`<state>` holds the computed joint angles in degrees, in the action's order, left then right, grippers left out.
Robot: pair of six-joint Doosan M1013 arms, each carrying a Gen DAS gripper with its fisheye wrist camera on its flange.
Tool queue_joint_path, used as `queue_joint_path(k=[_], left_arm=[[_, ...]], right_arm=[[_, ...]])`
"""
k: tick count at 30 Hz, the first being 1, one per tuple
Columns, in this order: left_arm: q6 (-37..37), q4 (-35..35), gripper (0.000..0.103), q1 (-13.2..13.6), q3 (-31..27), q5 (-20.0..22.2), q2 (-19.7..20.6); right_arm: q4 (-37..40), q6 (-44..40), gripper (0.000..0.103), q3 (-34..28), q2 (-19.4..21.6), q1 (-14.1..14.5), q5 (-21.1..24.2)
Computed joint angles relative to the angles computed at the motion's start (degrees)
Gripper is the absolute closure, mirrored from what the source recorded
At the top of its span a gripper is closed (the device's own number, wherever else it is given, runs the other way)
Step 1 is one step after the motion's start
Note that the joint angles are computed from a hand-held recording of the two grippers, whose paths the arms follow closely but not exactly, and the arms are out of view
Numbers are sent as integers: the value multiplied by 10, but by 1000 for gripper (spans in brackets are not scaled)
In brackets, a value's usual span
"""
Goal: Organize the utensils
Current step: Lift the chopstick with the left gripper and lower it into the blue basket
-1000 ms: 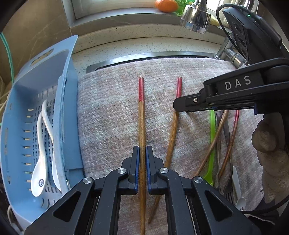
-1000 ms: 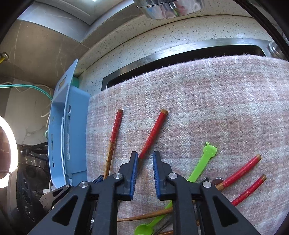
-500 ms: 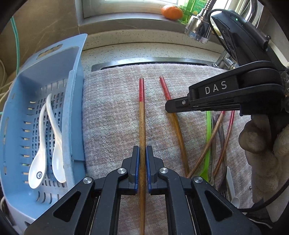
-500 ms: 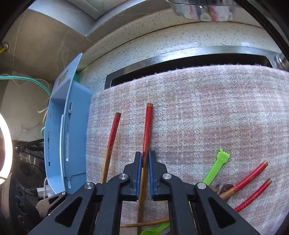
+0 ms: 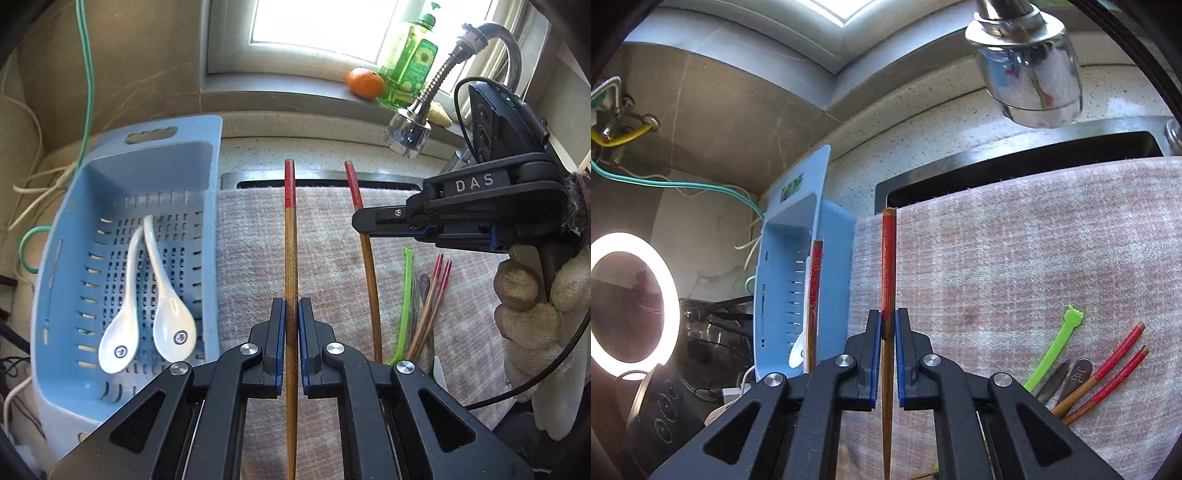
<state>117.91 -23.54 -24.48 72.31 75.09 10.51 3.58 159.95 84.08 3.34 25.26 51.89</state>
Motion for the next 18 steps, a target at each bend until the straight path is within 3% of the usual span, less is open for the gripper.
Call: queue_joint_path(k=[7,18], left_arm=[[-11,-4,97,20,-15,-13,3],[-48,17,98,45,-44,-23,29]], right_arm=[[17,-25,96,-27,15,5,-14],[42,-87,96,-105,70,7,0]])
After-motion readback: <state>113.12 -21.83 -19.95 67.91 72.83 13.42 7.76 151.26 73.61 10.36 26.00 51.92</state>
